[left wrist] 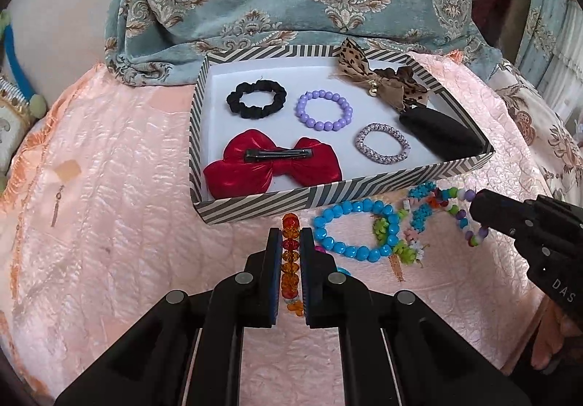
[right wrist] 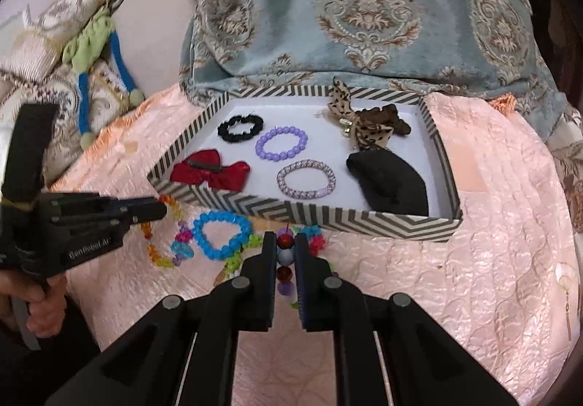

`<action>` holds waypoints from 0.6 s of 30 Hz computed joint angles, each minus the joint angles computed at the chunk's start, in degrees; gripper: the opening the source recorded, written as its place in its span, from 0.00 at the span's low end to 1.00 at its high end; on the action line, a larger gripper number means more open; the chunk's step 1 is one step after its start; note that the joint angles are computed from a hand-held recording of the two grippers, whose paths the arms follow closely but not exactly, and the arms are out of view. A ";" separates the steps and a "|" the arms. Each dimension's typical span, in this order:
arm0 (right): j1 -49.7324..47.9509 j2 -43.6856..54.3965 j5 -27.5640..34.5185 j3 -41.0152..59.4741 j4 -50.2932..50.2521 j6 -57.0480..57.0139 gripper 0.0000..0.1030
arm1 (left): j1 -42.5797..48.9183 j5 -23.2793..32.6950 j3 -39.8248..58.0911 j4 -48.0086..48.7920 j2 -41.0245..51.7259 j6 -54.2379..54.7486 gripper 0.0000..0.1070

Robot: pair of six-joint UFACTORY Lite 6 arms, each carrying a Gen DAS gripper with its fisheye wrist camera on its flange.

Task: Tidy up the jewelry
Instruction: 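Lift the amber and multicolour bracelets with both tools and carry them toward the tray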

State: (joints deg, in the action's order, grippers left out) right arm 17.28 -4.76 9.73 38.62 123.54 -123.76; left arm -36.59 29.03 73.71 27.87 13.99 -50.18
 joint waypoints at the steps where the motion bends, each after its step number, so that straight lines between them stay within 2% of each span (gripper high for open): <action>1: -0.14 0.01 0.05 0.16 -2.66 2.90 0.09 | 0.03 -0.06 -0.03 -0.01 -0.05 0.00 0.00; 5: 0.19 -0.32 -0.82 -0.09 2.33 -2.36 0.09 | 0.05 0.06 0.01 0.53 0.08 -0.76 0.00; 18: 0.60 -0.43 -0.72 -0.03 3.12 -3.99 0.09 | -0.23 0.29 0.45 0.89 0.67 -0.74 0.00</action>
